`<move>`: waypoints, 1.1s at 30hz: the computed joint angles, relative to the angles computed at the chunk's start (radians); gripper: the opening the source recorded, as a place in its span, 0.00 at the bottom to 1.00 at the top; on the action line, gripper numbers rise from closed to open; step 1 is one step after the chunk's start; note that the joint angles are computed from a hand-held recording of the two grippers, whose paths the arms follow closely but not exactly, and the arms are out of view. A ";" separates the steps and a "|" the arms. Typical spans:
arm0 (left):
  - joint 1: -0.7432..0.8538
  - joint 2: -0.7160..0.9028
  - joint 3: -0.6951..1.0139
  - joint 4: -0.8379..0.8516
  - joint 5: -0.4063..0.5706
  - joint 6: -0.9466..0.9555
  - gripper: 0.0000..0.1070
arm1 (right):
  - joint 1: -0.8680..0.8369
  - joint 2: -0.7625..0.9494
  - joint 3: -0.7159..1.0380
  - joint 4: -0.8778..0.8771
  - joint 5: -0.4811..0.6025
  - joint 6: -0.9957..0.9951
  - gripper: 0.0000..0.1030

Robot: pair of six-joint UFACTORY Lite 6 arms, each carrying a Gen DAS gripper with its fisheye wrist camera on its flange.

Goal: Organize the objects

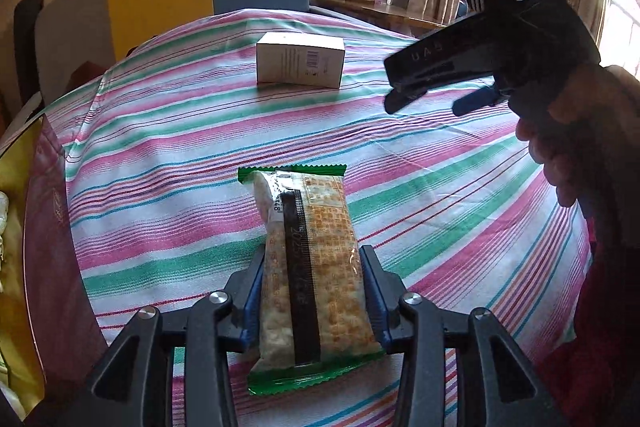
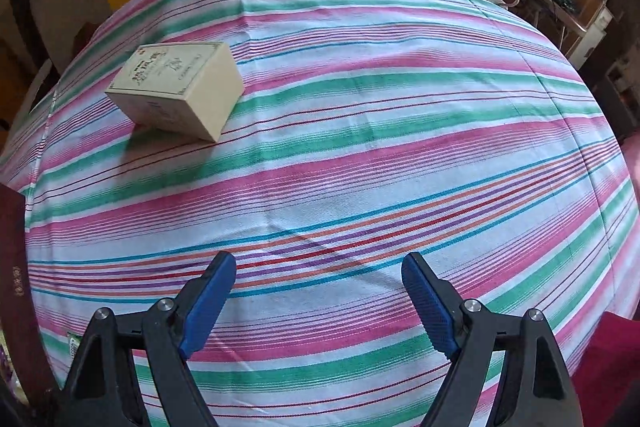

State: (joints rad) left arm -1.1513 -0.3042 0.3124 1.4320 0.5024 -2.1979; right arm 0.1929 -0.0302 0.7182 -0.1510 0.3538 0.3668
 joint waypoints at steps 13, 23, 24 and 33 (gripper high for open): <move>0.024 -0.039 -0.040 0.078 -0.038 -0.076 0.42 | 0.188 0.326 0.558 -0.132 0.127 -0.188 0.92; 0.049 -0.049 -0.055 0.137 -0.066 -0.125 0.42 | 0.204 0.771 1.058 -0.178 0.291 -0.340 1.00; 0.049 -0.047 -0.055 0.145 -0.067 -0.134 0.42 | 0.199 0.788 1.066 -0.152 0.292 -0.343 0.97; 0.036 -0.054 -0.058 0.130 -0.056 -0.126 0.42 | 0.262 0.353 0.406 -0.308 0.072 -0.063 0.51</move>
State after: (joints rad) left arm -1.1148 -0.3582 0.2546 1.5622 0.4466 -2.3238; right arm 0.4547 0.3227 1.1238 -0.4589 0.4257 0.3040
